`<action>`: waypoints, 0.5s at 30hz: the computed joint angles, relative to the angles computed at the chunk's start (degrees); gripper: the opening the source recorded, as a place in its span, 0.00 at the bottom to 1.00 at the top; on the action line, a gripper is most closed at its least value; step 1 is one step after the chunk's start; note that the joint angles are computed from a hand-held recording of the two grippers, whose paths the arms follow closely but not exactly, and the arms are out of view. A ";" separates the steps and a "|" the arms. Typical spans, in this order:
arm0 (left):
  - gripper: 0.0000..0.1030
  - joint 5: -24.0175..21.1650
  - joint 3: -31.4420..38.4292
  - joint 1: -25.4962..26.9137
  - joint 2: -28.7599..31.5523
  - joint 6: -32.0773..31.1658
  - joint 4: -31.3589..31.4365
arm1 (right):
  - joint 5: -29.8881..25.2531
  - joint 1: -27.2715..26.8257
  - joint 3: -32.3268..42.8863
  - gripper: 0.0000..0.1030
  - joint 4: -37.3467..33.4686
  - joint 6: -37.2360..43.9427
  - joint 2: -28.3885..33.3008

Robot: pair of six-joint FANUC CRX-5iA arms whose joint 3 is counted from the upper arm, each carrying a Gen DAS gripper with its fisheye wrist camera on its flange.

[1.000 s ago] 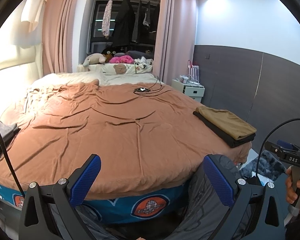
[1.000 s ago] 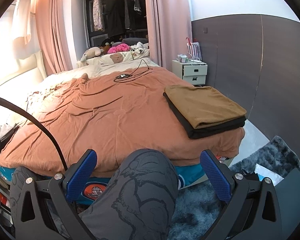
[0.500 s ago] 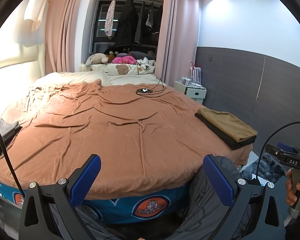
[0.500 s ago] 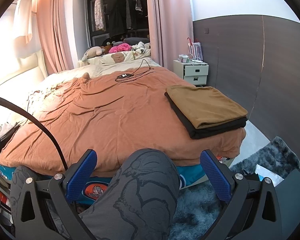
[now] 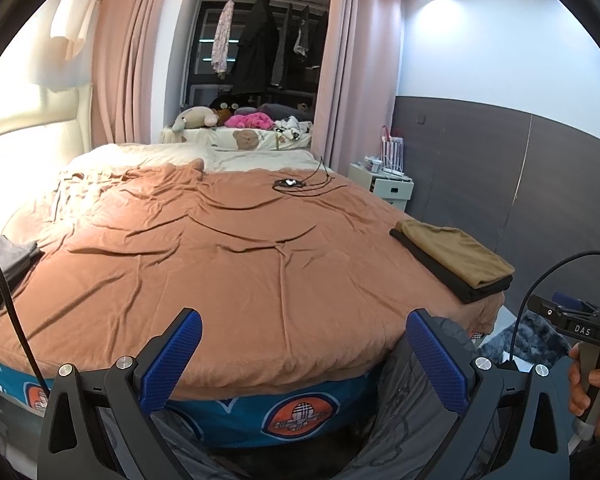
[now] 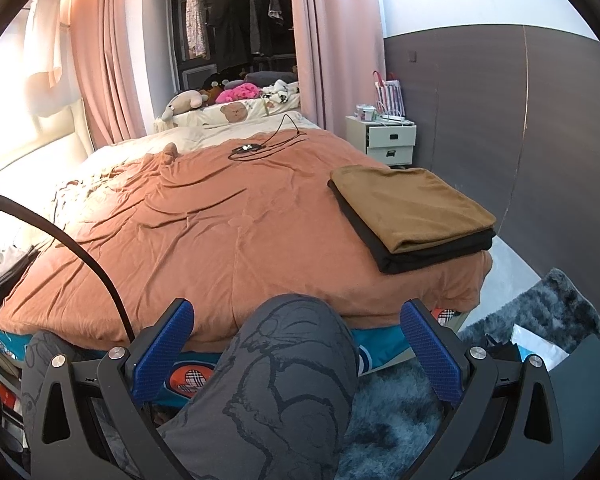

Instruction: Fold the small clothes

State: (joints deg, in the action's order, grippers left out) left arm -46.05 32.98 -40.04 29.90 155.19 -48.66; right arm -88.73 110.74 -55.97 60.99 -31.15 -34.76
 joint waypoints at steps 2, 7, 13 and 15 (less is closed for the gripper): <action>1.00 -0.01 0.30 -0.03 0.06 -0.12 -0.05 | 0.14 -0.21 0.19 1.00 -0.07 0.10 0.05; 1.00 0.66 0.77 0.09 0.40 -0.32 0.34 | 0.63 -0.68 0.62 1.00 -0.06 0.80 0.50; 1.00 1.10 2.04 1.10 0.99 -2.63 2.72 | 0.70 -1.35 1.17 1.00 -0.13 1.66 0.16; 1.00 1.65 2.41 1.30 0.91 -2.95 2.91 | 0.64 -1.77 1.69 1.00 -0.11 2.60 -0.13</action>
